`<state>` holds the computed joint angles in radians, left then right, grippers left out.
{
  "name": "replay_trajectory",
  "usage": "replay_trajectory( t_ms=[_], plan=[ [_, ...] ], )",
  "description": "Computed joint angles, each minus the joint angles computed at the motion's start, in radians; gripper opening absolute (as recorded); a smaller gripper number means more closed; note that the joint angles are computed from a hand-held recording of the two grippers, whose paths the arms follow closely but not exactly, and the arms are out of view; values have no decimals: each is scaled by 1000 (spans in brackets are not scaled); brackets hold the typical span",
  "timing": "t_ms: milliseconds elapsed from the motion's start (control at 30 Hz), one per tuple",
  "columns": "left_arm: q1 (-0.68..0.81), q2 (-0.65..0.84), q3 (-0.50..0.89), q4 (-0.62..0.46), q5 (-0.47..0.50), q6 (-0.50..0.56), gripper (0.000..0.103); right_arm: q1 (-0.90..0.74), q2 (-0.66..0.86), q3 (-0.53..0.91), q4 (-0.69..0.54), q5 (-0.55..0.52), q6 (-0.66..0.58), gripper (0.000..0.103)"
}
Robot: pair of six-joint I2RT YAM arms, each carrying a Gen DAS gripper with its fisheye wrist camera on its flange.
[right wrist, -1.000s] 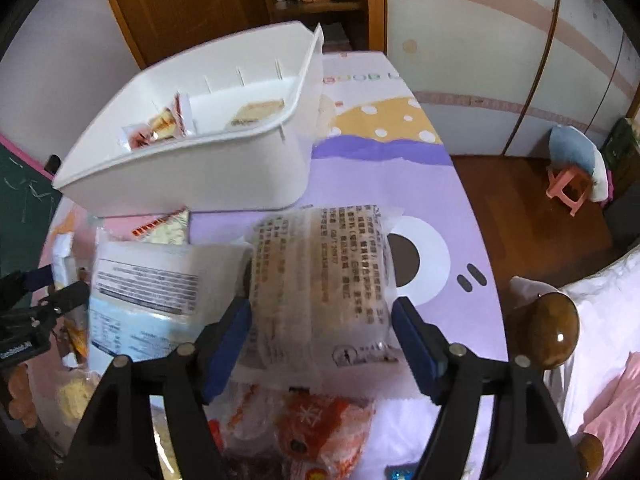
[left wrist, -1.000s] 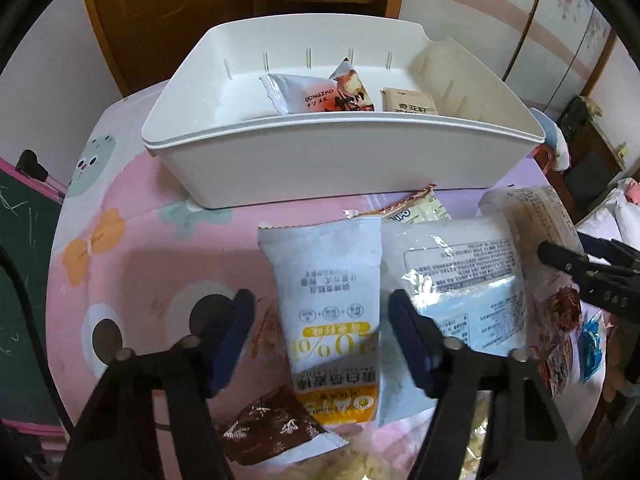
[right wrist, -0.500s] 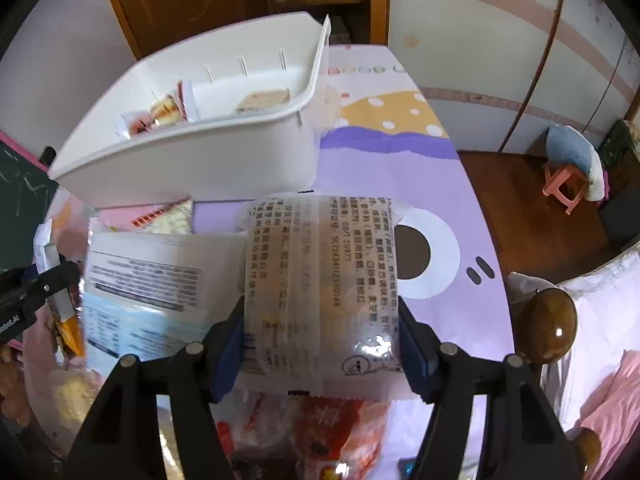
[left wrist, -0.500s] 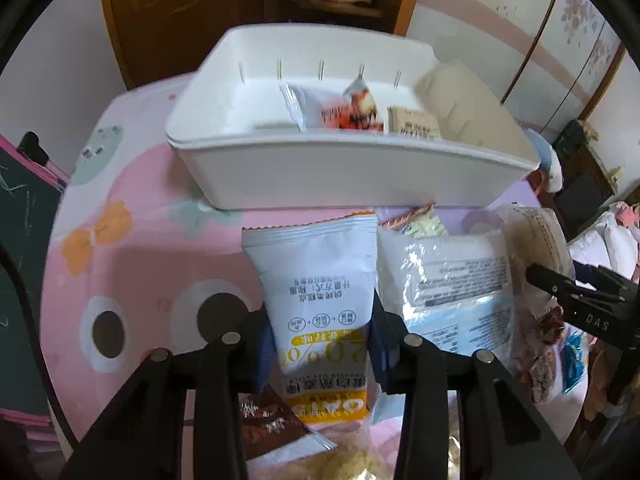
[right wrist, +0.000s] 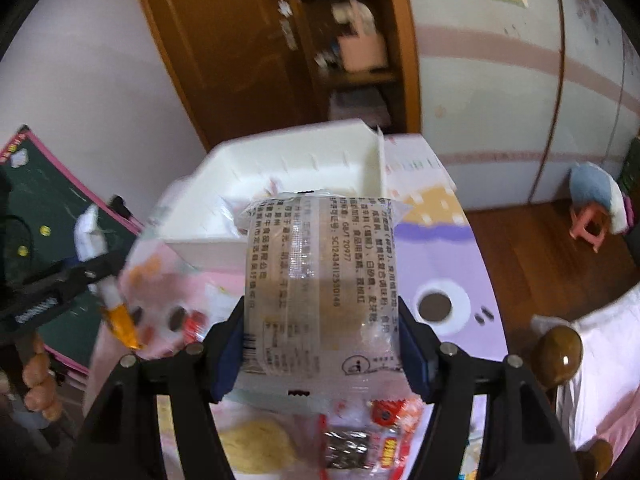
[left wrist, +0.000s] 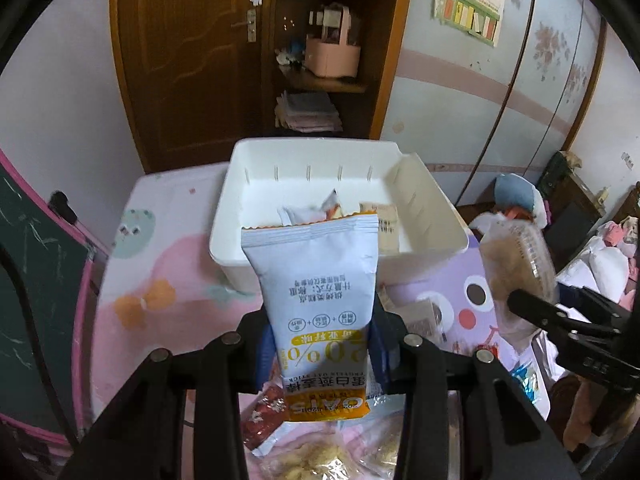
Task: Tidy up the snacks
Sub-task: 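Lower both bags into the white tray and open both tools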
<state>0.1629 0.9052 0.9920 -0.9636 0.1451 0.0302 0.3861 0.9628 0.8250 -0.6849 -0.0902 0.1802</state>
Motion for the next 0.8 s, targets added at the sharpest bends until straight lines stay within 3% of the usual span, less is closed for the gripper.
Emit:
replay_trajectory(
  t_ms=[233,467,800],
  plan=[
    [-36,52,141,-28,-52,1,38,86,39,166,-17,29,14,67],
    [-48,140,200,30,-98,14,38,120,180,299,13,47,7,67],
    [-16,439,334,168,-114,8,38,135,437,477,20,75,76,68]
  ],
)
